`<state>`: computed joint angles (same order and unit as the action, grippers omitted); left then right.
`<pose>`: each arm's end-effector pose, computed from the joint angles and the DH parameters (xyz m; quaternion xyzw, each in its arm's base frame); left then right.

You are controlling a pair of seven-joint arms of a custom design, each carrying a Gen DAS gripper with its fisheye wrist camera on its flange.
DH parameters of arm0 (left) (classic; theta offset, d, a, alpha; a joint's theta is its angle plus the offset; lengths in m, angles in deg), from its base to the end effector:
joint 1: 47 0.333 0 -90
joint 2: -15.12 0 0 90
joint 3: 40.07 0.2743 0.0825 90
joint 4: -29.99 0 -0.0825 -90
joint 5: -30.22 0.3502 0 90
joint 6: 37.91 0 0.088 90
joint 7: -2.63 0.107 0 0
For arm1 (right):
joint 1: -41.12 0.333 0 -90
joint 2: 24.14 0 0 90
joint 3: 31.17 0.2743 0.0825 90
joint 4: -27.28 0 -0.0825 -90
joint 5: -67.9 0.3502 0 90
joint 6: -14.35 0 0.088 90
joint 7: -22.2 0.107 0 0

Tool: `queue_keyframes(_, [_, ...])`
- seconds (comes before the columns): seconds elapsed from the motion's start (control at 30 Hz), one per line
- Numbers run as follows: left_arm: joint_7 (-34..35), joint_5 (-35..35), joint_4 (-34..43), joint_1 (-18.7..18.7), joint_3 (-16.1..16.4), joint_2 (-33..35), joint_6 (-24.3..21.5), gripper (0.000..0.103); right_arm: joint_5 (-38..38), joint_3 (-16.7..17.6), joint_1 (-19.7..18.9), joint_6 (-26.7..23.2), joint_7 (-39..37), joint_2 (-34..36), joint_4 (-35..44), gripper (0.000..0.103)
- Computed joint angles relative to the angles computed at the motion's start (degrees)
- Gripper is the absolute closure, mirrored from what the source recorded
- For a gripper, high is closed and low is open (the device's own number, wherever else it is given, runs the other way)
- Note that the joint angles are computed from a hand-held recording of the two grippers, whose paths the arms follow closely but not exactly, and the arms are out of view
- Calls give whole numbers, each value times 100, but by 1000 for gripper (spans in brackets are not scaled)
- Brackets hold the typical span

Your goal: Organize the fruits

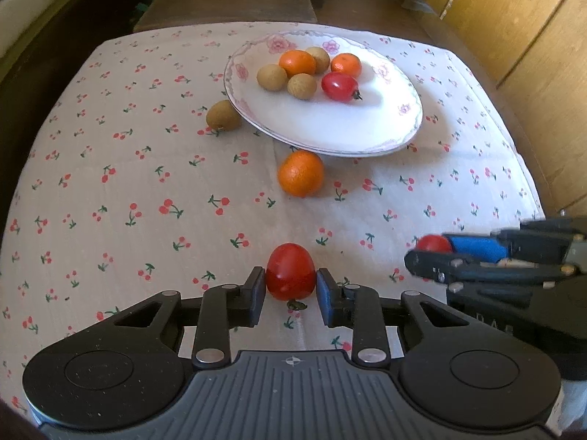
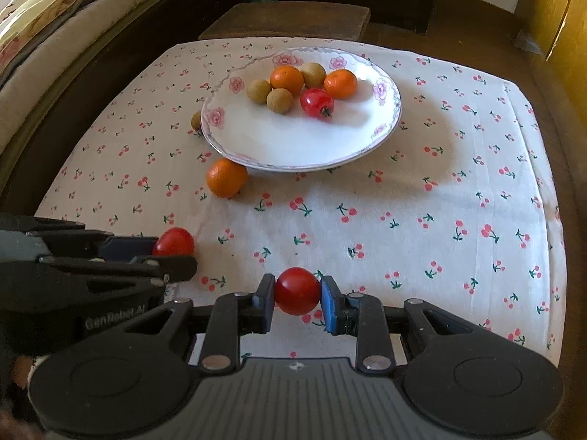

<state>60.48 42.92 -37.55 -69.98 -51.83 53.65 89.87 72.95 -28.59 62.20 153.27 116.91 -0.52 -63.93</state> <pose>0.6146 -0.3666 0.4182 -0.6657 0.7194 -0.1820 0.0790 0.6078 0.2623 0.4176 -0.7773 0.5920 -0.0693 0.2014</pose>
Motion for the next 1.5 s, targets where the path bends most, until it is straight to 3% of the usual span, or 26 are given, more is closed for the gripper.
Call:
queue_keyframes(0.17, [-76,122,487,-155,93,308,-241,58,126,7,-70,-28,-48,101,118,75])
queue_keyframes(0.23, [-85,130,647,-185,103,415,-304,49,210,21,-110,-30,-73,125,148,75])
queue_keyframes(0.3, [-67,204,787,-264,139,503,-400,49,223,9,-123,-64,-90,155,183,75])
queue_keyframes(0.5, [-248,409,694,-373,241,420,-475,66,225,-5,-135,4,-128,70,69,75])
queue_keyframes(1.07, [-903,568,-986,-279,30,-876,245,66,273,98,-145,712,-69,-1110,-1288,75])
queue_keyframes(1.23, [-1061,794,-927,-362,31,-1009,84,66,486,159,-183,920,-139,-1270,-1478,75])
queue_keyframes(1.5, [-1046,1150,-211,-624,61,-763,-487,66,878,186,-296,1230,-371,-1493,-1713,75])
